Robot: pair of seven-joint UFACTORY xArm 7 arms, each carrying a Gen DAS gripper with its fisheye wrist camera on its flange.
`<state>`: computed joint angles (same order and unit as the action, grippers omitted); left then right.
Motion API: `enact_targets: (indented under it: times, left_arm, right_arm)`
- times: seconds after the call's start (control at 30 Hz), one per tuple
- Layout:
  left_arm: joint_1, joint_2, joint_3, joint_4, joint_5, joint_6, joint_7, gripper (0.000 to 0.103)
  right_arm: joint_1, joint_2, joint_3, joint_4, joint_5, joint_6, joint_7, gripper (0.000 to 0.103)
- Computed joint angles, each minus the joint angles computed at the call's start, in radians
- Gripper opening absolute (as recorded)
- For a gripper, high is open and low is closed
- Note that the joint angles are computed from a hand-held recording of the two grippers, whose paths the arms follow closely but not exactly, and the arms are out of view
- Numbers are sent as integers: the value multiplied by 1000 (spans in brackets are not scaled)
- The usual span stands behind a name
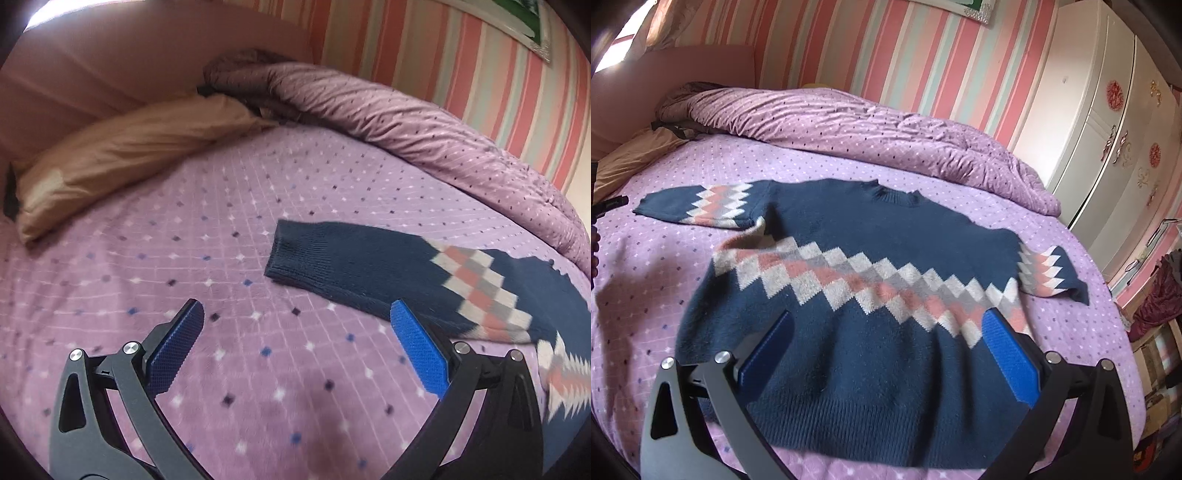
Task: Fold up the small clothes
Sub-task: 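Move the left tool to the sweater's sleeve cuff and grasp it, then lift the sleeve with the left tool and fold it across the sweater body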
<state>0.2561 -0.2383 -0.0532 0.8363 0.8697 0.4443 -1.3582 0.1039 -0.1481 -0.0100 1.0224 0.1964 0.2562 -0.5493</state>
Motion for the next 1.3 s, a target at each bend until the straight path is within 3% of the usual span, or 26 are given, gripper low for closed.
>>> enact_targets:
  times: [0.1,0.17,0.27,0.3,0.37,0.4,0.5,0.63,0.77,0.83,0.93,1.13,1.3]
  left_arm:
    - [-8,88,49,34,-97,-74,75,100]
    - [-21,142,69,72,-166,-77,141,100]
    - [-43,208,109,103,-351,-134,262,94]
    - [-50,232,120,116,-424,-143,311,87]
    - [-60,260,128,152,-464,-116,353,75]
    - [-63,272,133,163,-500,-116,387,62]
    - [-63,295,145,173,-623,-144,463,57]
    - [-65,304,161,175,-696,-156,496,48]
    - [-78,320,180,201,-633,-127,450,36]
    - [-85,315,192,205,-574,-109,398,8]
    - [-86,300,192,206,-527,-105,337,8]
    - [-135,283,161,318,-210,40,134,7]
    - [-213,364,102,549,-181,120,184,7]
  right_arm:
    - [-10,56,-5,26,2,-4,-7,102]
    - [-25,90,-5,47,4,-4,-6,102]
    - [-48,125,-2,71,4,-2,1,102]
    - [-56,129,0,73,4,-2,1,102]
    - [-66,137,4,77,-1,-6,6,102]
    - [-71,140,6,75,-1,-12,7,102]
    - [-77,146,13,72,18,-15,-8,102]
    - [-80,158,20,74,24,-8,-15,102]
    - [-79,161,27,75,34,-9,-30,102]
    - [-78,159,28,72,21,-13,-23,102]
    - [-78,154,29,73,46,-5,-47,102]
    - [-84,144,18,80,96,12,-98,102]
    - [-107,144,-3,99,180,29,-170,102]
